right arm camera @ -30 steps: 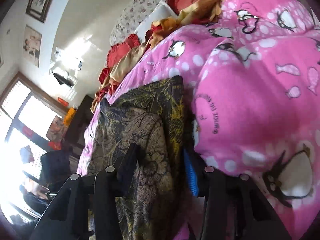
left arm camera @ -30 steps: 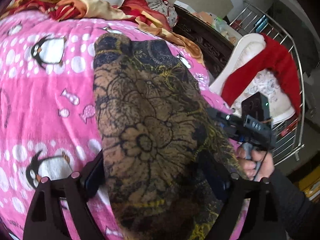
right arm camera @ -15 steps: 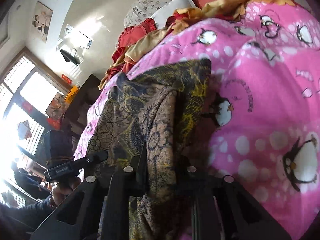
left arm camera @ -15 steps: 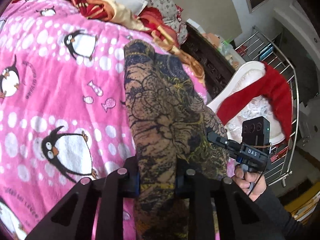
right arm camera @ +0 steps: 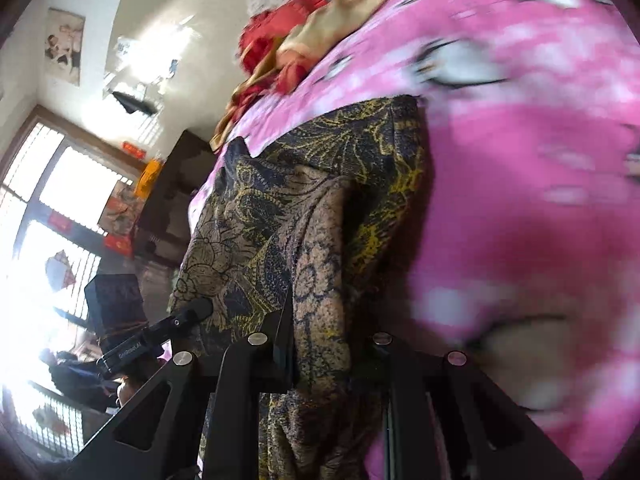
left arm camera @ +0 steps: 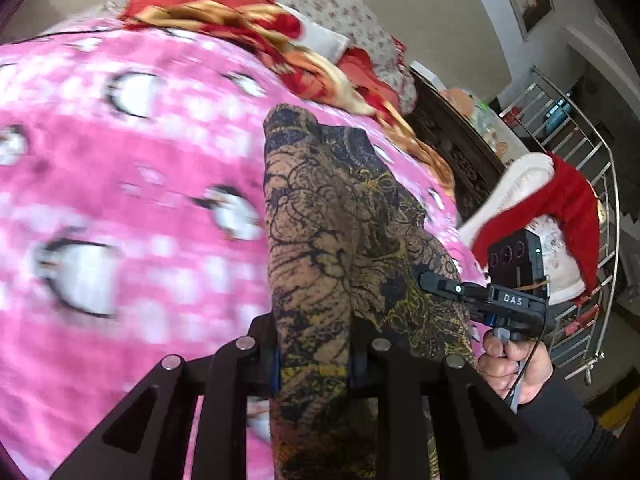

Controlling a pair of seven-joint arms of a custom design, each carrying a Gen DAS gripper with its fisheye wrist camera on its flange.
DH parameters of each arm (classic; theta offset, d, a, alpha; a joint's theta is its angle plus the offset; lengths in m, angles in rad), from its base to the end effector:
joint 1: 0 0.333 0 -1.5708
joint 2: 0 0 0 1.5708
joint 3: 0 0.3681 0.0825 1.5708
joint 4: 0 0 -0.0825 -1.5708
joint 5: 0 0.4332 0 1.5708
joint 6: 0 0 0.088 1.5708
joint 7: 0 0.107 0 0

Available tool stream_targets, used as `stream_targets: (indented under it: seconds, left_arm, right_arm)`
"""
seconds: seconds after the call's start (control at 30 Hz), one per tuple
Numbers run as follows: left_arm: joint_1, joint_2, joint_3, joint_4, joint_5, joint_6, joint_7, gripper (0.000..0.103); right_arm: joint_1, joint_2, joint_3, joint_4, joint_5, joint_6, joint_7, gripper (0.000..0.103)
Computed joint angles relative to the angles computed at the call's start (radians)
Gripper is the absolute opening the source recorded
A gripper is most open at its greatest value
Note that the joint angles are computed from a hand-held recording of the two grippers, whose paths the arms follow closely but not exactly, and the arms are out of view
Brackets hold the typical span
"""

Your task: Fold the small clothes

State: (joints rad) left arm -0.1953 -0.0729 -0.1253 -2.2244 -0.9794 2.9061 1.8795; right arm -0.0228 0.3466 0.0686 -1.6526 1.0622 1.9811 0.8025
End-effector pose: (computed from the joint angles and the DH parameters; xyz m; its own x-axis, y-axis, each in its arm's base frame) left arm 0.5713 -0.1381 0.4975 0.0241 -0.8314 0.5552 -0.7643 -0.3733 -0.5259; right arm 0.7275 0.0823 0.4689 0.3990 -0.5593 -0.7266 -0.9056 -0.1163 -0.4078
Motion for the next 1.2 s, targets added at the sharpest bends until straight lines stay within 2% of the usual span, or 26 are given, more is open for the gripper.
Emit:
stream_targets:
  seconds: [0.1,0.23,0.3,0.47,0.57,0.63,0.7,0.77,0.8,0.87,0.9,0.97,1.07,1.1,1.13,1.17,1.2]
  left_arm:
    - [0.014,-0.047,0.024,-0.054,0.0,0.023,-0.006,0.022]
    - [-0.009,-0.077,0.064,-0.104,-0.072,0.058,0.02,0.023]
    - [-0.013,-0.073,0.064,-0.122,-0.058,0.069,0.002,0.023]
    - [-0.039,-0.05,0.064,-0.121,-0.126,0.126,0.002,0.024]
    - [-0.039,-0.058,0.069,-0.127,-0.149,0.117,0.018,0.028]
    - [-0.016,-0.08,0.058,-0.148,-0.054,0.101,-0.055,0.032]
    - [0.033,-0.123,0.019,-0.192,0.145,0.114,-0.214,0.033]
    - [0.137,-0.184,-0.075,-0.242,0.372,0.142,-0.399,0.034]
    - [0.179,-0.218,-0.121,-0.264,0.447,0.157,-0.464,0.034]
    - [0.177,-0.264,-0.148,-0.289,0.506,0.181,-0.492,0.034]
    - [0.176,-0.282,-0.163,-0.297,0.538,0.173,-0.5,0.034]
    - [0.173,-0.302,-0.184,-0.308,0.59,0.14,-0.524,0.017]
    - [0.195,-0.329,-0.223,-0.355,0.674,0.095,-0.625,0.015]
    - [0.169,-0.323,-0.205,-0.374,0.643,0.107,-0.618,0.014]
    - [0.118,-0.313,-0.164,-0.388,0.621,0.137,-0.611,0.01]
    - [0.101,-0.31,-0.158,-0.403,0.613,0.169,-0.609,0.008]
    - [0.119,-0.312,-0.178,-0.409,0.648,0.175,-0.649,0.008]
  right_arm:
    - [0.028,0.015,0.022,0.02,-0.002,-0.003,0.001,0.001]
    - [0.063,0.029,0.039,0.041,-0.027,0.003,-0.012,0.001]
    - [0.077,0.043,0.039,0.059,-0.047,0.014,0.002,0.001]
    - [0.066,0.083,0.042,0.087,-0.063,0.002,0.023,0.001]
    - [0.06,0.088,0.051,0.093,-0.054,-0.006,0.032,0.003]
    - [0.063,0.069,0.045,0.083,-0.068,-0.002,0.055,0.005]
    - [0.068,0.004,0.032,0.03,-0.089,0.035,0.061,0.007]
    - [0.079,-0.094,0.016,-0.053,-0.122,0.104,-0.002,0.007]
    - [0.089,-0.14,0.009,-0.096,-0.14,0.146,-0.034,0.007]
    - [0.114,-0.256,0.001,-0.203,-0.171,0.218,-0.134,0.007]
    - [0.126,-0.294,-0.004,-0.238,-0.171,0.224,-0.173,0.007]
    - [0.16,-0.373,-0.008,-0.324,-0.21,0.244,-0.232,0.007]
    - [0.224,-0.451,-0.001,-0.443,-0.307,0.353,-0.262,0.005]
    - [0.237,-0.456,0.002,-0.471,-0.357,0.38,-0.25,0.004]
    - [0.245,-0.456,0.006,-0.495,-0.421,0.418,-0.214,0.002]
    - [0.237,-0.446,0.021,-0.52,-0.499,0.459,-0.168,0.0]
    - [0.256,-0.444,0.002,-0.538,-0.507,0.483,-0.174,0.0]
